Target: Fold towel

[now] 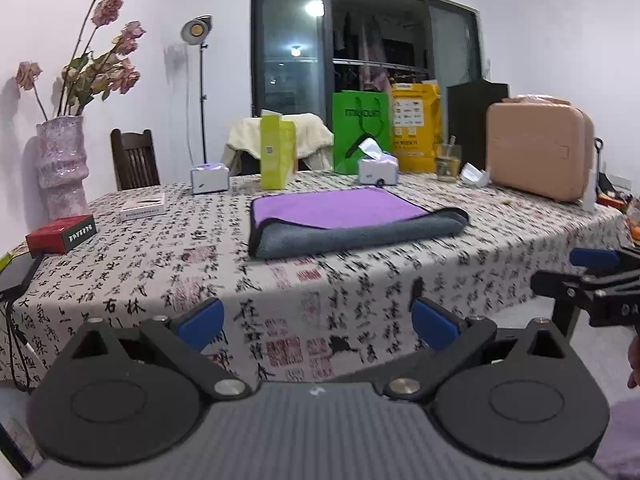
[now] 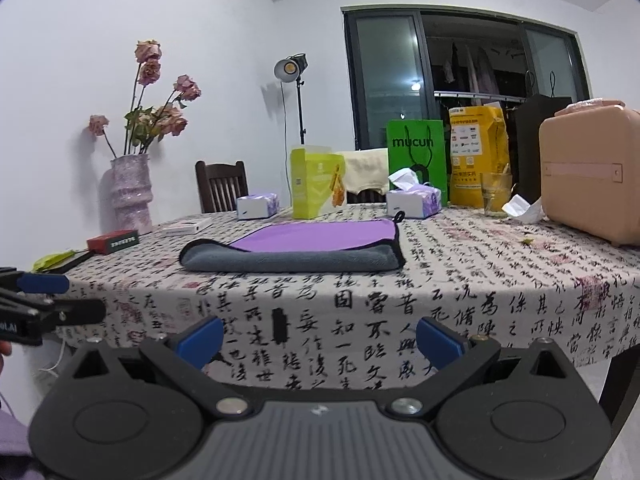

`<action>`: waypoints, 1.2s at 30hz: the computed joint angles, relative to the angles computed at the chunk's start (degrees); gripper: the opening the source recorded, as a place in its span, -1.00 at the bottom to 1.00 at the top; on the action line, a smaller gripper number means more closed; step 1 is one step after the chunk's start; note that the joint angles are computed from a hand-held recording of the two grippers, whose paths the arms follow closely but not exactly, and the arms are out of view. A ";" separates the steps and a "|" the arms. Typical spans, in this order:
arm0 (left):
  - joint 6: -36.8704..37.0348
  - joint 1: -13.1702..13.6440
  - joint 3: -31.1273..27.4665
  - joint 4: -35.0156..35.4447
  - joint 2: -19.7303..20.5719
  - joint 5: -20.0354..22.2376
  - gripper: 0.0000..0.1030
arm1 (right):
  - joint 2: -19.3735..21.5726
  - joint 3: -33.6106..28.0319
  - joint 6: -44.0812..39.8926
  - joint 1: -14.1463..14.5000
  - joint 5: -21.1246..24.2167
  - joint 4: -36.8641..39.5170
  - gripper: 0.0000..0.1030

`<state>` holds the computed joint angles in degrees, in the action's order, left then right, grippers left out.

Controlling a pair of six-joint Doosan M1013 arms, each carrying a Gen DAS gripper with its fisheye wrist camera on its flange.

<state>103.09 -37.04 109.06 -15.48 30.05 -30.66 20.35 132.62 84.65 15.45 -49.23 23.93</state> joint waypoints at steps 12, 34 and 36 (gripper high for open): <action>-3.69 2.22 -5.57 6.58 2.22 4.31 0.79 | 2.31 -4.15 -1.58 -2.76 0.82 -2.67 1.00; -6.17 4.40 -19.16 8.80 8.31 15.23 0.52 | 5.30 -13.68 0.01 -7.85 10.80 -8.53 0.99; -8.66 4.68 -20.81 11.48 9.16 16.42 0.43 | 5.85 -14.65 -1.16 -8.26 11.33 -6.70 0.99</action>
<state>94.43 -32.36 88.25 -4.01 39.21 -14.24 26.20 117.97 83.49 7.19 -37.90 17.22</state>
